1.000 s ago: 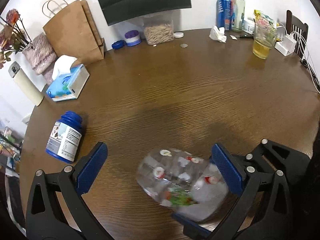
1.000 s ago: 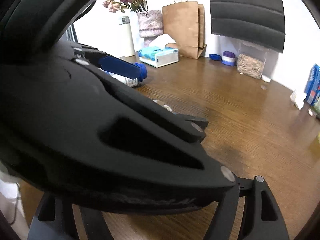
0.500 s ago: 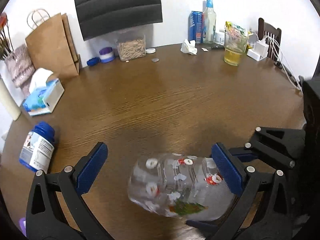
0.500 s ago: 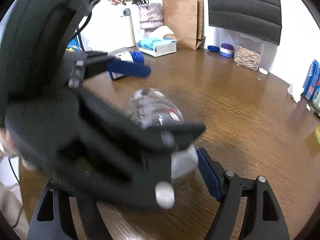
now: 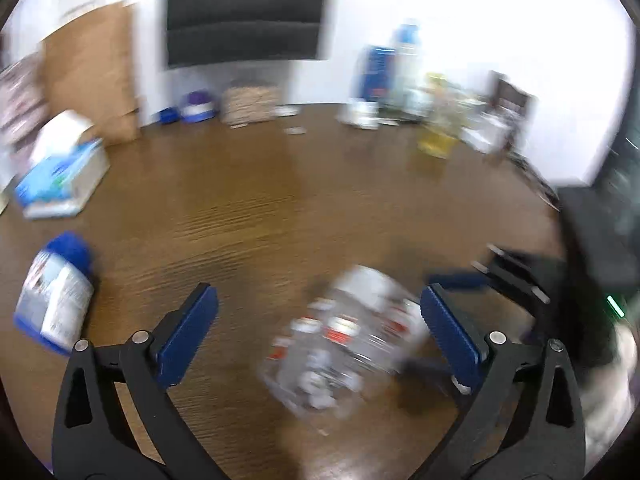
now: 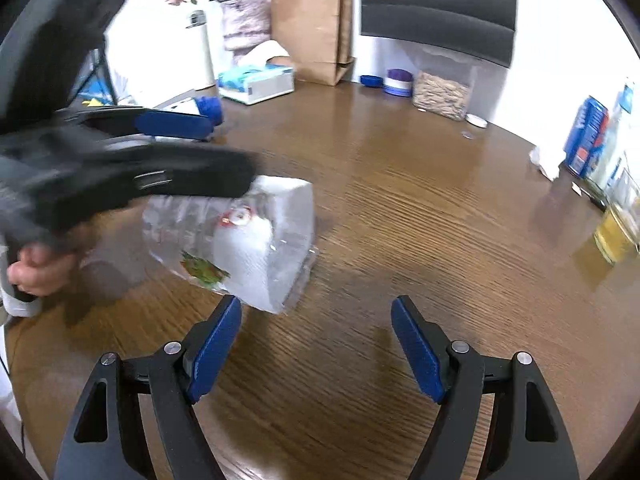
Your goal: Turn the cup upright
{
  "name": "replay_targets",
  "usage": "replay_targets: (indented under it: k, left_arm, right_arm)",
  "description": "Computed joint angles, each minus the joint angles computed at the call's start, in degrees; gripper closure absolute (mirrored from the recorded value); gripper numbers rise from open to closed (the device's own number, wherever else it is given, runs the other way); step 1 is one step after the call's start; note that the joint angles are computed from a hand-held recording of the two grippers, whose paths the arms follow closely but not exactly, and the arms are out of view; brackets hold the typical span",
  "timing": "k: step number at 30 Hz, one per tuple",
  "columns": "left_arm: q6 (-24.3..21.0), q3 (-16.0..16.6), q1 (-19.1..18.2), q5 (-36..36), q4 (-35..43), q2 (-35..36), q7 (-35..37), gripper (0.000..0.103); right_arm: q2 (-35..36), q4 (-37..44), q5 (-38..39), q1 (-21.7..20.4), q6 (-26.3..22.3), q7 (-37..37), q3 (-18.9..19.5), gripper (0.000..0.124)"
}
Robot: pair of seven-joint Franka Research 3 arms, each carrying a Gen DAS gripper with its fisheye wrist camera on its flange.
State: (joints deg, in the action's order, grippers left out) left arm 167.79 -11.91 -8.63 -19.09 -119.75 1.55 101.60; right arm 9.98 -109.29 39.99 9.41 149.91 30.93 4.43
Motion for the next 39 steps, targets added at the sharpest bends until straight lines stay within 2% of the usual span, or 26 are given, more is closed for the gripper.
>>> replay_targets:
  k: [1, 2, 3, 4, 5, 7, 8, 9, 10, 12, 15, 19, 22, 23, 24, 26, 27, 28, 30, 31, 33, 34, 35, 36, 38, 39]
  left_arm:
    - [-1.46, 0.48, -1.15, -1.37, -0.02, -0.47, 5.28, 0.002]
    - [-2.31, -0.35, -0.48, 1.29, 0.04, -0.45, 6.54, 0.002]
    - [-3.58, 0.80, -1.75, 7.96, 0.30, -0.10, 4.89, 0.002]
    - [-4.59, 0.09, -1.01, 13.85, 0.88, 0.42, 2.02, 0.002]
    - [-6.46, 0.09, -1.06, 15.76, 1.82, 1.20, 2.64, 0.002]
    - [-12.09, -0.49, -0.34, 11.71, 5.17, 3.51, 6.46, 0.005]
    - [-14.01, -0.55, -0.14, 11.25, 6.34, 4.31, 5.91, 0.025]
    - [-16.46, -0.32, -0.18, 12.55, 7.94, 5.42, 4.00, 0.037]
    - [-17.00, -0.35, -0.01, 12.92, 8.36, 5.75, 3.46, 0.037]
    - [-17.38, -1.27, 0.97, 9.56, 8.59, 5.64, 6.82, 0.038]
    - [-16.19, -0.96, 0.64, 11.81, 7.70, 4.95, 5.48, 0.038]
    - [-12.77, -0.57, 0.61, 12.47, 5.81, 2.86, 2.96, 0.038]
    - [-8.08, 0.44, 0.56, 13.53, 1.99, -1.80, -1.85, 0.038]
    - [-6.46, 0.85, 0.54, 12.56, 0.29, -3.89, -3.08, 0.038]
    - [-4.77, 1.48, 0.30, 10.61, -1.60, -6.23, -3.31, 0.038]
    - [-0.77, 3.37, -1.48, 6.19, -4.99, -9.76, -1.05, 0.038]
    - [2.67, 4.03, -2.19, 5.82, -7.38, -11.88, -0.94, 0.038]
    - [5.86, 4.13, -2.25, 7.27, -9.47, -13.60, -2.01, 0.038]
    - [9.54, 2.44, -0.06, 12.47, -11.77, -15.66, -6.04, 0.038]
    - [11.12, 2.87, -0.48, 13.28, -12.97, -16.62, -6.62, 0.038]
    - [14.93, 5.20, -3.46, 13.75, -15.66, -18.34, -5.79, 0.038]
    - [15.99, 4.03, -2.45, 13.94, -16.47, -18.80, -5.44, 0.038]
    - [16.72, 2.48, -0.23, 18.13, -17.51, -19.64, -8.33, 0.038]
    - [17.23, 2.34, -0.01, 18.31, -18.34, -20.30, -8.34, 0.038]
    - [18.75, 7.34, -4.68, 18.38, -19.93, -21.40, -8.52, 0.039]
    - [18.63, 11.36, -8.83, 16.44, -20.49, -22.18, -6.80, 0.040]
  right_arm:
    - [0.35, 0.26, -1.37, 0.27, 0.53, 2.16, -0.49, 0.042]
    - [-0.12, -0.46, -2.08, 0.33, 1.00, 3.50, -0.72, 0.042]
    - [0.17, -0.22, -3.15, 0.36, 1.00, 5.71, -1.14, 0.042]
    - [0.57, 0.30, -3.92, 0.22, 0.66, 7.88, -1.50, 0.042]
    - [0.77, 0.58, -4.39, 0.01, 0.61, 9.55, -1.71, 0.042]
    - [1.14, 1.03, -4.54, -0.52, 0.89, 12.35, -1.92, 0.042]
    - [0.89, 0.82, -3.74, -1.05, 1.02, 13.62, -1.98, 0.042]
    - [0.95, 1.04, -2.86, -1.53, 0.93, 14.36, -1.92, 0.042]
    - [1.04, 1.35, -1.81, -2.02, 0.77, 14.87, -1.81, 0.042]
    - [1.22, 1.84, 0.08, -2.77, 0.80, 14.92, -1.51, 0.042]
    - [1.00, 2.07, 2.85, -3.50, 1.05, 14.05, -1.06, 0.042]
    - [-0.11, 1.26, 5.99, -3.59, 3.22, 12.59, -0.65, 0.042]
    - [-2.20, 0.88, 18.42, -5.25, 1.41, 5.74, 0.44, 0.042]
    - [-2.79, 0.91, 20.33, -5.18, 0.23, 5.82, 0.10, 0.042]
    - [-3.78, 1.03, 23.11, -5.36, -2.54, 5.45, -0.19, 0.042]
    - [-5.28, 1.89, 27.37, -5.71, -11.31, 3.90, -1.19, 0.042]
    - [-5.65, 2.99, 29.36, -6.05, -18.14, 3.82, -1.82, 0.042]
    - [-5.58, 4.25, 32.35, -6.46, -25.13, 3.94, -2.40, 0.042]
    - [-4.56, 6.66, 36.13, -6.79, -34.85, 5.90, -3.07, 0.042]
    - [-4.01, 7.77, 36.90, -6.63, -37.51, 7.73, -3.03, 0.042]
    - [-3.72, 9.34, 36.45, -5.44, -39.17, 11.29, -2.31, 0.042]
    - [-3.66, 9.87, 35.97, -4.83, -39.54, 12.30, -2.00, 0.042]
    - [-3.79, 9.95, 37.08, -4.28, -40.02, 12.72, -1.56, 0.042]
    - [-4.46, 9.55, 37.29, -3.62, -38.71, 12.80, -1.32, 0.044]
    - [-6.48, 8.24, 35.86, -1.77, -33.67, 12.36, -0.88, 0.058]
    - [-6.85, 8.00, 35.97, -1.09, -32.74, 12.44, -0.83, 0.058]
